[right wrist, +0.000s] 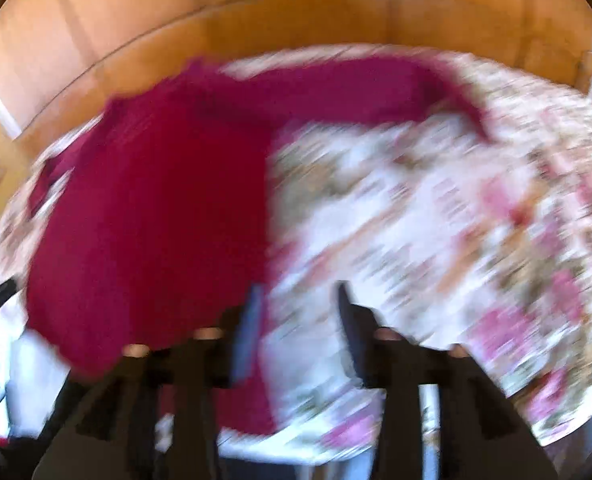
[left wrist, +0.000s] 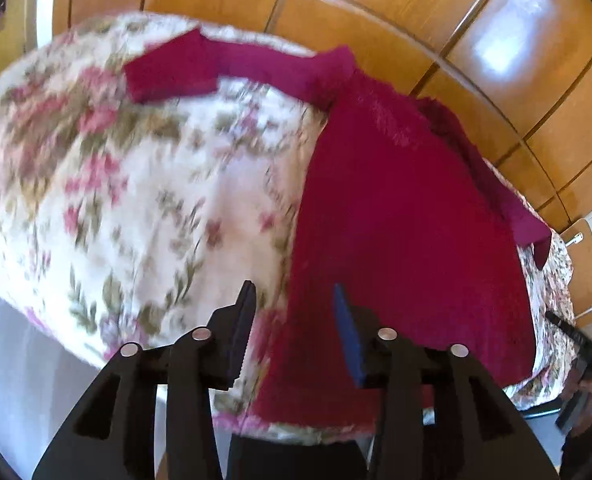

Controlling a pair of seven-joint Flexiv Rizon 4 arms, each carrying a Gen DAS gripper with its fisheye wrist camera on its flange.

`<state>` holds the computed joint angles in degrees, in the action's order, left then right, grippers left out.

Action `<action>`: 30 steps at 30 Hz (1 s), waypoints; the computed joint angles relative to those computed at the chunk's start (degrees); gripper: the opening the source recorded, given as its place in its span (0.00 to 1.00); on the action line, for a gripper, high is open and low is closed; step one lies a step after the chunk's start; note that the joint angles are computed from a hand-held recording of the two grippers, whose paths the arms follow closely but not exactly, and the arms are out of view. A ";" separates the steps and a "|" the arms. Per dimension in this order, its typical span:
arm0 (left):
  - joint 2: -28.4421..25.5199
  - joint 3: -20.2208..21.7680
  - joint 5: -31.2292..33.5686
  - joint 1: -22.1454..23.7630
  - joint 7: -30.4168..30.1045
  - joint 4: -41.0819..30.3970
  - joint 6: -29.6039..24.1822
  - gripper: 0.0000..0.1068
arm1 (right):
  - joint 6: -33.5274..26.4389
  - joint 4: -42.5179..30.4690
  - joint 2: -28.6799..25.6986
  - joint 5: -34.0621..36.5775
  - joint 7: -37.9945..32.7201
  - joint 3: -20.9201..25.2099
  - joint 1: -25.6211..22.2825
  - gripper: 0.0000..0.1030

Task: Fold small clothes
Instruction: 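Lift and shake the sweater out with both tools, spreading it over the bed, then lower the sweater flat and open both tools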

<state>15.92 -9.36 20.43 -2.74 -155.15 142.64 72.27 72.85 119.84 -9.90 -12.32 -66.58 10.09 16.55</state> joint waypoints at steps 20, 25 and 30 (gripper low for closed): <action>-20.71 2.45 6.13 -9.02 3.63 -21.24 -2.41 0.48 | -2.43 -20.42 -17.71 -27.18 12.04 -12.06 -1.50 0.04; -25.43 4.36 2.71 -11.19 9.38 -24.34 -0.48 0.48 | -0.43 -19.78 -10.91 -13.39 3.08 -6.75 -6.99 0.04; -28.91 6.57 -0.66 -13.47 12.69 -26.49 1.32 0.48 | -5.38 -25.63 -12.65 -13.08 6.79 -11.65 -6.14 0.04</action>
